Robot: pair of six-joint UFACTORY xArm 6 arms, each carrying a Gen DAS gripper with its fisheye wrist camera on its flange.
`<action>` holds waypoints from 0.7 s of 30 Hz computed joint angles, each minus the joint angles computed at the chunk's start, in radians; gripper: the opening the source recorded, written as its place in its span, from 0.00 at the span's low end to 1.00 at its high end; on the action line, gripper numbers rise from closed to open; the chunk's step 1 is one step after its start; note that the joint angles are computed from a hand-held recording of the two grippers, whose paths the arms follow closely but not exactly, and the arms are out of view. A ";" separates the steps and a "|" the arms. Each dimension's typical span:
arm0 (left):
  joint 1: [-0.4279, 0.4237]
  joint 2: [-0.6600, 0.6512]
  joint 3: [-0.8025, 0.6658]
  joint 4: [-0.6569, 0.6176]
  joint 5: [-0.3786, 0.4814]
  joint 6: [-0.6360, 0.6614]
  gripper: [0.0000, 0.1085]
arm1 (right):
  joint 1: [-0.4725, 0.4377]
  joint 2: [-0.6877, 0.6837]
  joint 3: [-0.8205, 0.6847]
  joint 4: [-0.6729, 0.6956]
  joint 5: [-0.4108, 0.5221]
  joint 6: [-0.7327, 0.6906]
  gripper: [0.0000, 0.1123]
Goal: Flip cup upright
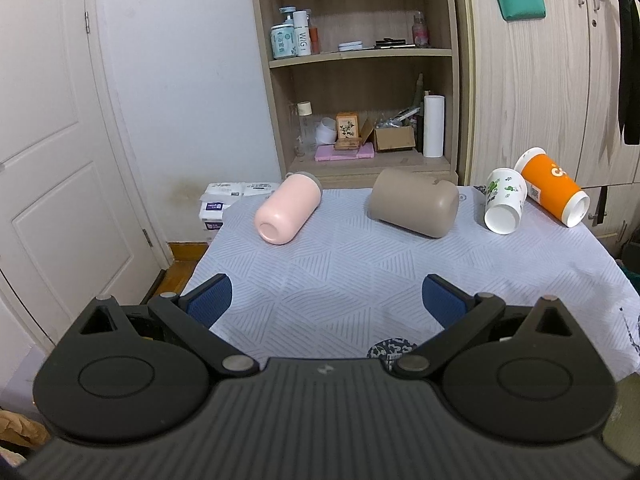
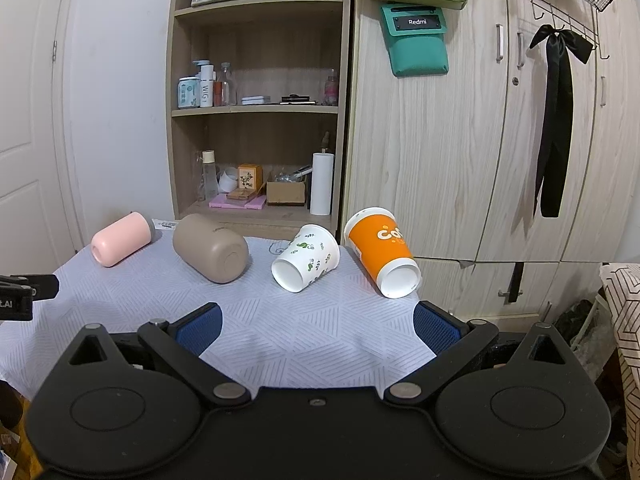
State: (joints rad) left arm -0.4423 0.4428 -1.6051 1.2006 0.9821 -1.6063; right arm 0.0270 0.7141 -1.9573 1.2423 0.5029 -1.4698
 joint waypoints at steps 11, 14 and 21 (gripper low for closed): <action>0.007 0.009 -0.014 -0.021 -0.021 0.022 0.95 | -0.001 0.002 -0.002 -0.006 0.004 0.000 0.92; 0.010 0.005 -0.013 -0.019 -0.032 -0.007 0.95 | -0.012 0.012 -0.019 -0.006 0.035 0.009 0.92; 0.027 0.058 -0.104 -0.024 -0.117 0.006 0.95 | -0.063 0.127 -0.209 -0.011 0.176 0.053 0.92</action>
State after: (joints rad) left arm -0.4155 0.5004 -1.7094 1.1770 0.8646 -1.6001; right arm -0.0357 0.8415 -2.1660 1.2310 0.6792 -1.4167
